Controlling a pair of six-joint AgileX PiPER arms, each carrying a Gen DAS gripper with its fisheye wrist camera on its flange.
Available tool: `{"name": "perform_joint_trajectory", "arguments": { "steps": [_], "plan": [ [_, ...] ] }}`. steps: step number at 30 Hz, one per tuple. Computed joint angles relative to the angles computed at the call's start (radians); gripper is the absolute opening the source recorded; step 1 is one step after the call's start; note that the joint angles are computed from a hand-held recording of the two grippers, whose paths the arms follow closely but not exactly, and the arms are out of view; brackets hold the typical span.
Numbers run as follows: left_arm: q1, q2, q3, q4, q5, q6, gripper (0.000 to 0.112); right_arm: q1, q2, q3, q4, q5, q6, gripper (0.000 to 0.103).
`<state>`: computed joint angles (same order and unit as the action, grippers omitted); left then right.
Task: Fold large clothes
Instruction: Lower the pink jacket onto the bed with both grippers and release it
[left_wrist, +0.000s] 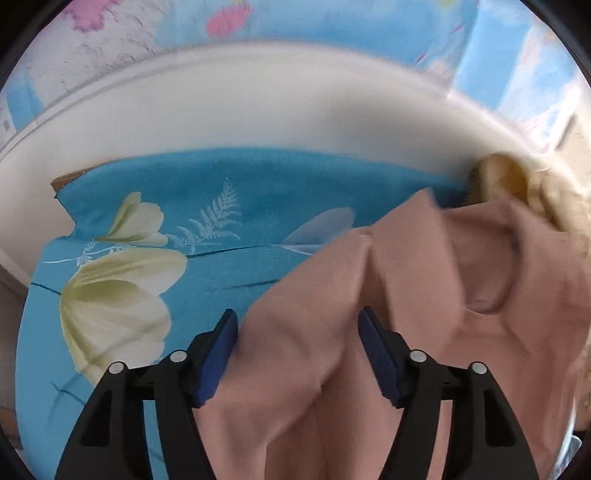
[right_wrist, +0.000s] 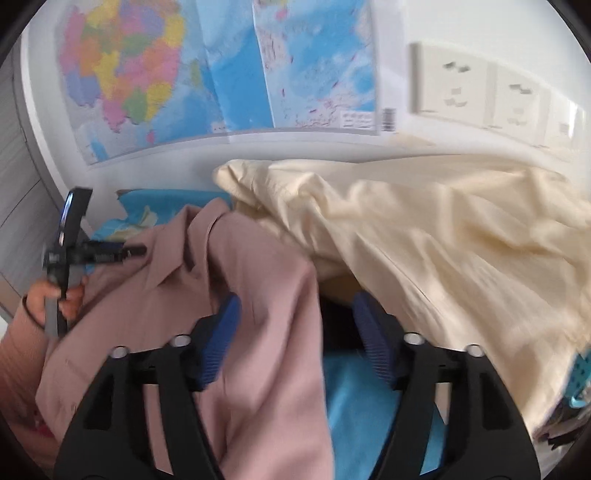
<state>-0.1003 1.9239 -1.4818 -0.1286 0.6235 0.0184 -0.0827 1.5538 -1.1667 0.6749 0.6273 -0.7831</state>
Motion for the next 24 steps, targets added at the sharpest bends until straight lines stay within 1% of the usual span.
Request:
{"name": "perform_joint_trajectory", "arguments": {
  "steps": [1, 2, 3, 4, 5, 7, 8, 10, 11, 12, 13, 14, 15, 16, 17, 19, 20, 21, 22, 24],
  "plan": [
    [0.005, -0.05, 0.053, -0.033, -0.026, 0.048, 0.07, -0.044, -0.062, 0.066, 0.059, 0.033, -0.076, 0.083],
    [0.006, -0.099, 0.107, -0.051, -0.054, 0.083, 0.073, -0.09, -0.106, 0.115, 0.11, 0.072, -0.147, 0.084],
    [0.007, -0.161, 0.179, -0.089, -0.091, 0.142, 0.075, -0.143, -0.174, 0.198, 0.158, 0.126, -0.226, 0.086],
    [0.008, -0.204, 0.224, -0.13, -0.106, 0.199, 0.075, -0.185, -0.225, 0.266, 0.178, 0.166, -0.272, 0.094],
    [0.004, -0.246, 0.26, -0.156, -0.11, 0.238, 0.075, -0.234, -0.268, 0.33, 0.189, 0.213, -0.312, 0.098],
    [-0.007, -0.329, 0.343, -0.206, -0.131, 0.314, 0.075, -0.328, -0.319, 0.455, 0.201, 0.315, -0.397, 0.097],
    [-0.016, -0.37, 0.385, -0.232, -0.142, 0.355, 0.076, -0.34, -0.34, 0.526, 0.167, 0.322, -0.399, 0.097],
    [-0.035, -0.414, 0.449, -0.227, -0.182, 0.367, 0.078, -0.323, -0.358, 0.621, 0.129, 0.277, -0.394, 0.097],
    [-0.052, -0.442, 0.479, -0.185, -0.203, 0.329, 0.078, -0.308, -0.352, 0.648, 0.131, 0.252, -0.397, 0.083],
    [-0.061, -0.461, 0.5, -0.167, -0.213, 0.311, 0.078, -0.332, -0.342, 0.682, 0.157, 0.257, -0.438, 0.062],
    [-0.065, -0.472, 0.518, -0.161, -0.224, 0.299, 0.078, -0.382, -0.312, 0.692, 0.189, 0.301, -0.491, 0.013],
    [-0.059, -0.495, 0.538, -0.176, -0.221, 0.304, 0.078, -0.408, -0.283, 0.681, 0.204, 0.334, -0.505, 0.003],
    [-0.045, -0.499, 0.56, -0.217, -0.235, 0.347, 0.078, -0.455, -0.289, 0.667, 0.22, 0.37, -0.515, 0.003],
    [-0.031, -0.523, 0.583, -0.224, -0.242, 0.352, 0.078, -0.503, -0.32, 0.657, 0.232, 0.405, -0.536, 0.003],
    [-0.022, -0.54, 0.6, -0.223, -0.248, 0.351, 0.078, -0.578, -0.35, 0.623, 0.244, 0.459, -0.535, 0.003],
    [0.023, -0.604, 0.639, -0.26, -0.235, 0.399, 0.078, -0.661, -0.348, 0.549, 0.281, 0.515, -0.523, 0.003],
    [0.047, -0.63, 0.657, -0.281, -0.232, 0.425, 0.078, -0.713, -0.345, 0.502, 0.304, 0.527, -0.526, 0.003],
    [0.084, -0.66, 0.677, -0.301, -0.222, 0.452, 0.078, -0.74, -0.306, 0.462, 0.314, 0.52, -0.529, 0.003],
    [0.118, -0.68, 0.692, -0.314, -0.212, 0.468, 0.078, -0.729, -0.281, 0.438, 0.319, 0.473, -0.497, 0.004],
    [0.205, -0.7, 0.717, -0.402, -0.175, 0.567, 0.078, -0.652, -0.212, 0.4, 0.275, 0.301, -0.426, 0.01]
  ]
}}
